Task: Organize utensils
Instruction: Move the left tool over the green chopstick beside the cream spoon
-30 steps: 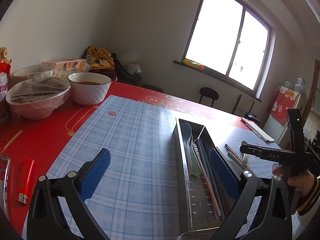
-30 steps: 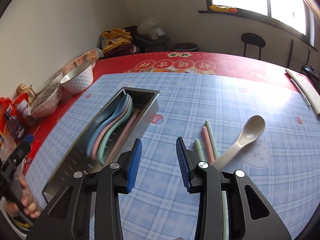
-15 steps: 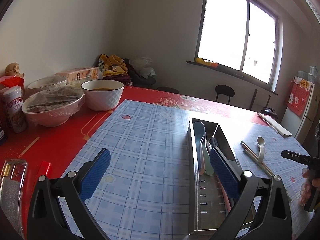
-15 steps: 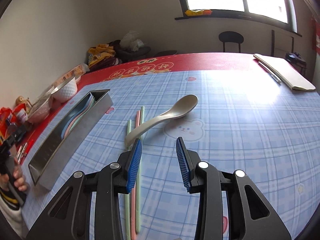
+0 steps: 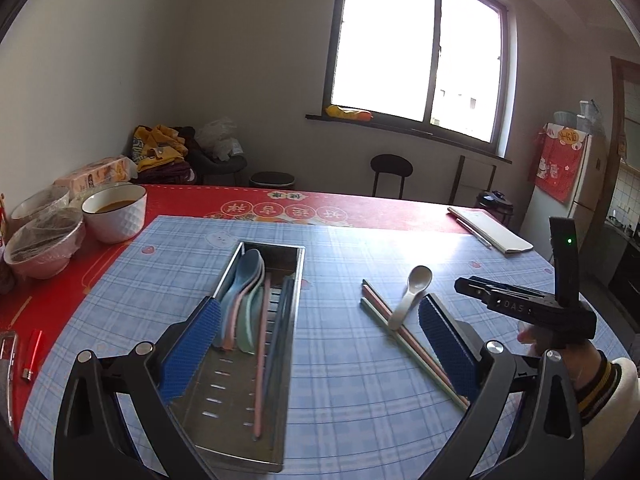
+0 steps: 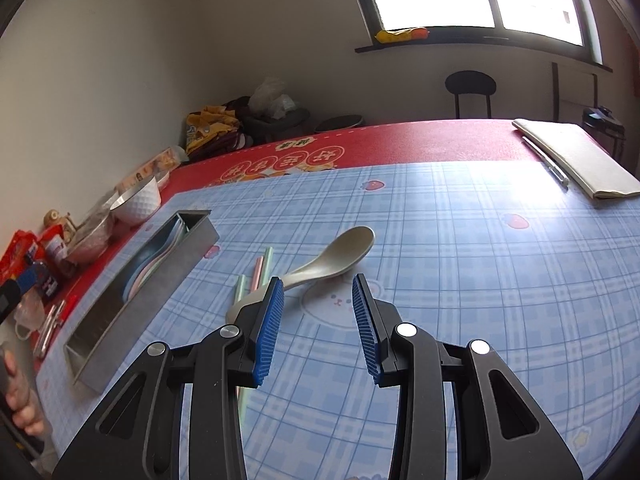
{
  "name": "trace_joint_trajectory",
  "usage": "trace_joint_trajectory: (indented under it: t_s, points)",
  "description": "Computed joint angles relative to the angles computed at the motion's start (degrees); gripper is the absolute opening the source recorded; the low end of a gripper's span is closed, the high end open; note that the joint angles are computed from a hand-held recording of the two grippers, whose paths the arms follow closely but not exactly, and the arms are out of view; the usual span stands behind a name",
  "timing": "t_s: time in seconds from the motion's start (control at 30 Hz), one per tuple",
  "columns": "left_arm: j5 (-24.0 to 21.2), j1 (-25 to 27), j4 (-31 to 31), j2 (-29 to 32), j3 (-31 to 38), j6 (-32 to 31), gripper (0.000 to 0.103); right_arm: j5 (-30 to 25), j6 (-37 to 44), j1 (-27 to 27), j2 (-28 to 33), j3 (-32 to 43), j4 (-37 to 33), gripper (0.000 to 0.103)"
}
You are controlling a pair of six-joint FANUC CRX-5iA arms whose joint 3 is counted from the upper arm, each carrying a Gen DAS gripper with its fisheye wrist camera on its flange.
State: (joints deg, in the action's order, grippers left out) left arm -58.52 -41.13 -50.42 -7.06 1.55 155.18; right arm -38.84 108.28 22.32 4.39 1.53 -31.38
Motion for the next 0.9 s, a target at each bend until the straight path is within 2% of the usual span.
trace_joint_trajectory:
  t_s: [0.07, 0.2, 0.37, 0.5, 0.57, 0.7, 0.83, 0.9]
  points:
    - [0.2, 0.7, 2.4, 3.1, 2.2, -1.7, 0.093, 0.2, -0.4, 0.6, -0.1, -0.6, 1.4, 0.036]
    - [0.0, 3.9, 9.4, 9.0, 5.8, -5.2, 0.082, 1.1, 4.3, -0.2, -1.4, -1.4, -2.3, 0.036]
    - [4.0, 9.9, 21.3, 13.1, 6.0, -10.5, 0.053, -3.2, 5.8, -4.1, 0.6, 1.4, -9.0, 0.036]
    - [5.6, 11.6, 26.4, 15.8, 6.6, -14.5, 0.038, -4.3, 3.6, -4.8, 1.3, 2.1, -9.3, 0.036]
    - [6.0, 11.7, 27.3, 16.8, 7.2, -15.4, 0.034, -4.1, 3.6, -4.5, 1.1, 1.9, -8.9, 0.036]
    - [5.0, 11.2, 27.2, 18.6, 8.7, -16.4, 0.031, -4.0, 3.4, -4.4, 1.0, 1.8, -8.7, 0.036]
    - [4.1, 11.6, 28.2, 19.4, 9.2, -17.3, 0.021, -4.4, 2.8, -4.9, 1.3, 2.0, -9.1, 0.036]
    - [3.7, 11.5, 28.1, 19.7, 9.7, -17.8, 0.02, -4.7, 3.1, -5.1, 1.4, 2.2, -9.6, 0.036]
